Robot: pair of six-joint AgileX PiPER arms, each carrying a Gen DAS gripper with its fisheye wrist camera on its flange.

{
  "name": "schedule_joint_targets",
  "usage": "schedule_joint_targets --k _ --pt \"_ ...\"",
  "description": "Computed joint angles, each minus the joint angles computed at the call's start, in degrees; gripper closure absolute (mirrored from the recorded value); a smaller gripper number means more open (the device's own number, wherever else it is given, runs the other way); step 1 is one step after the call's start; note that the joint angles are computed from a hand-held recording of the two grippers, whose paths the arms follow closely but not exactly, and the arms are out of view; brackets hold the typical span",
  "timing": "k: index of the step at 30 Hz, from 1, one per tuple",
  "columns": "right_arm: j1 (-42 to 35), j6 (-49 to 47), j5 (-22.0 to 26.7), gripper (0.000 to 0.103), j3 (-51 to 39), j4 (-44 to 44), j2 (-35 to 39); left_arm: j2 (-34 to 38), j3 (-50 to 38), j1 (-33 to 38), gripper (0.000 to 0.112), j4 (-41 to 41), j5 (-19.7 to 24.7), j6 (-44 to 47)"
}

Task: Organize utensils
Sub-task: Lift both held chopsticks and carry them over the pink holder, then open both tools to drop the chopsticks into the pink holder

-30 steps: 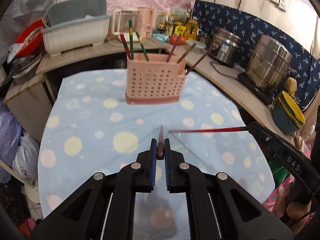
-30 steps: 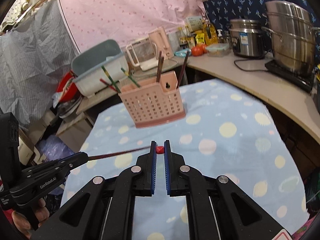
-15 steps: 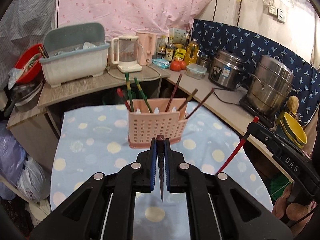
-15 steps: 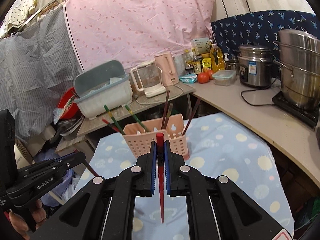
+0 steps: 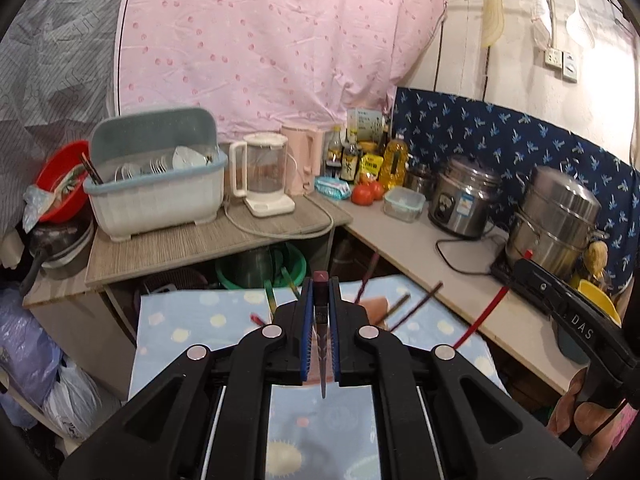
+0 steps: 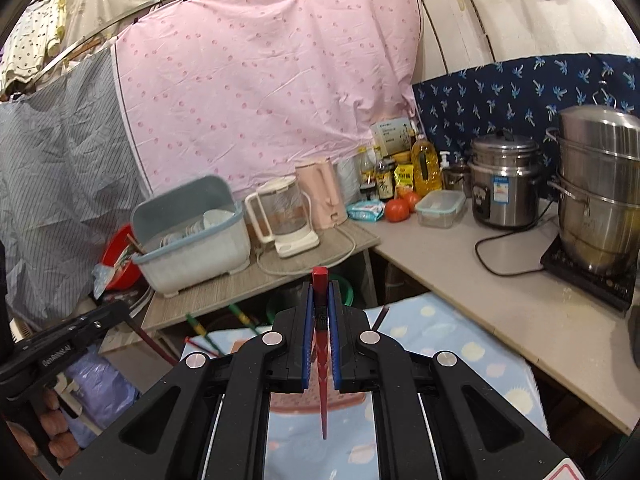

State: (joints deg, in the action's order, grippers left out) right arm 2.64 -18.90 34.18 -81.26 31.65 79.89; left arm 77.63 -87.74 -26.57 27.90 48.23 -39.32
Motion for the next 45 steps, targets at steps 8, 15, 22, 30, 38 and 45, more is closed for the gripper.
schedule_joint_targets --k 8,15,22,30,38,45 --pt "1.05 7.14 0.02 0.096 -15.2 -6.56 10.34 8.0 -13.16 4.37 0.105 -1.27 0.36 4.61" --pt "3.79 11.82 0.12 0.096 -23.54 -12.13 18.77 12.93 -16.54 8.12 0.105 -2.54 -1.79 5.77" --pt "5.39 13.38 0.89 0.096 -26.2 -13.06 24.12 16.04 -16.18 10.5 0.105 -5.36 -3.49 7.48" --pt "7.48 14.89 -0.79 0.079 -24.18 -15.36 24.72 16.81 -14.55 11.11 0.1 -5.94 -4.57 7.62" --pt "7.99 13.86 -2.49 0.077 -19.28 -14.44 22.13 15.24 -11.8 10.19 0.077 -4.0 -5.29 5.3" --pt "8.38 12.05 -3.9 0.07 -12.51 -12.84 17.02 12.26 -7.83 7.65 0.077 -1.68 -4.81 3.01"
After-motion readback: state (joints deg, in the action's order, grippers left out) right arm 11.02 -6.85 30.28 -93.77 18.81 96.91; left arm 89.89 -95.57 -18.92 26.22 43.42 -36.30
